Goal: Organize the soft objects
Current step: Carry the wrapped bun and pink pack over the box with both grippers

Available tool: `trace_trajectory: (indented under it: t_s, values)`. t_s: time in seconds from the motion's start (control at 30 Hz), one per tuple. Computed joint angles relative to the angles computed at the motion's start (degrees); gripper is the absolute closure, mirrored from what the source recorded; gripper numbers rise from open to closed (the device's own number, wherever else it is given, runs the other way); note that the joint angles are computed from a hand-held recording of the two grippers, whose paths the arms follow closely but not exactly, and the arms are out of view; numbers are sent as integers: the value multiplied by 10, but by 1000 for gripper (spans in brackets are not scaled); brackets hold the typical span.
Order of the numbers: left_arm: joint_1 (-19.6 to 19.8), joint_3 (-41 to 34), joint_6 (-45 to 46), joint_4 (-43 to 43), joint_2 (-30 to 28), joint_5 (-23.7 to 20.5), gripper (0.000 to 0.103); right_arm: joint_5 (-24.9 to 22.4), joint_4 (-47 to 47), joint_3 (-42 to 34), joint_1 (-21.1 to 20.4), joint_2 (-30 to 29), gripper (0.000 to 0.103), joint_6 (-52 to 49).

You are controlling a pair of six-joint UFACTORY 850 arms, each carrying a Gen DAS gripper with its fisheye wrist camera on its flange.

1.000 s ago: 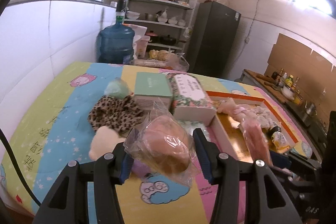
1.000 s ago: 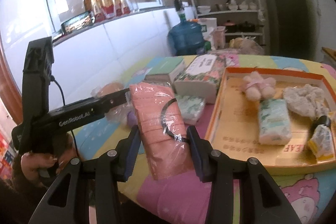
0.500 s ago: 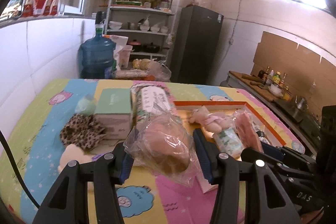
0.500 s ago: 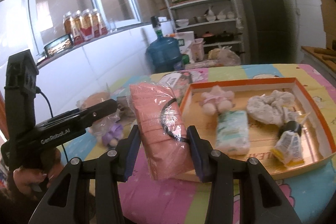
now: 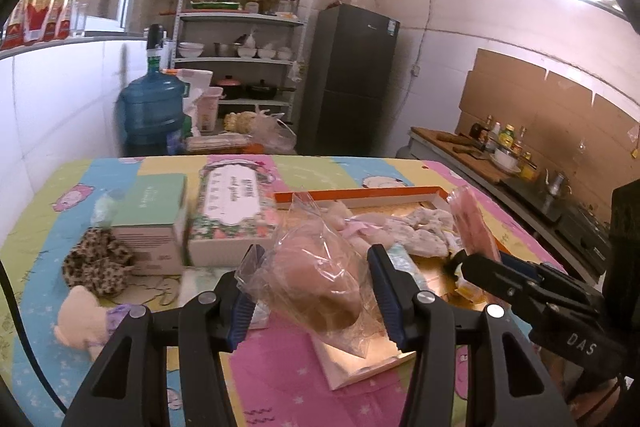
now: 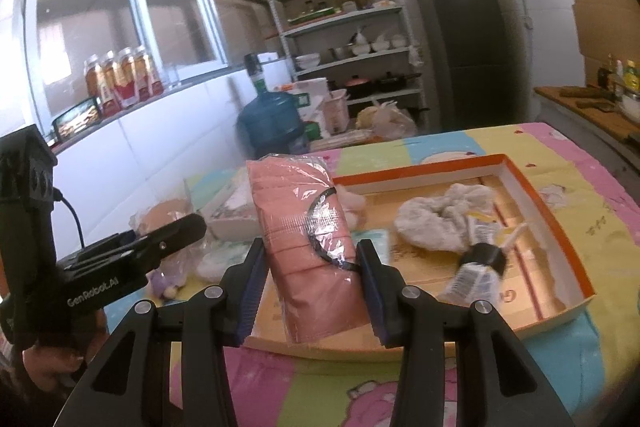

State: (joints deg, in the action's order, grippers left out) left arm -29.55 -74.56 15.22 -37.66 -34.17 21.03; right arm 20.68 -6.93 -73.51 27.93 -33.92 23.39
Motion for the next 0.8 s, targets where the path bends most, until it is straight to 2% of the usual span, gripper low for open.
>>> trace_trajectory:
  t_s: [0.33,0.8]
  values:
    - [-16,-59,21,-4,-40,-29,50,11,40,23,-26,11,57,-25]
    - [-29,-174,47,-7,-117,-98,50,17,71,36,-68,14,57,-37]
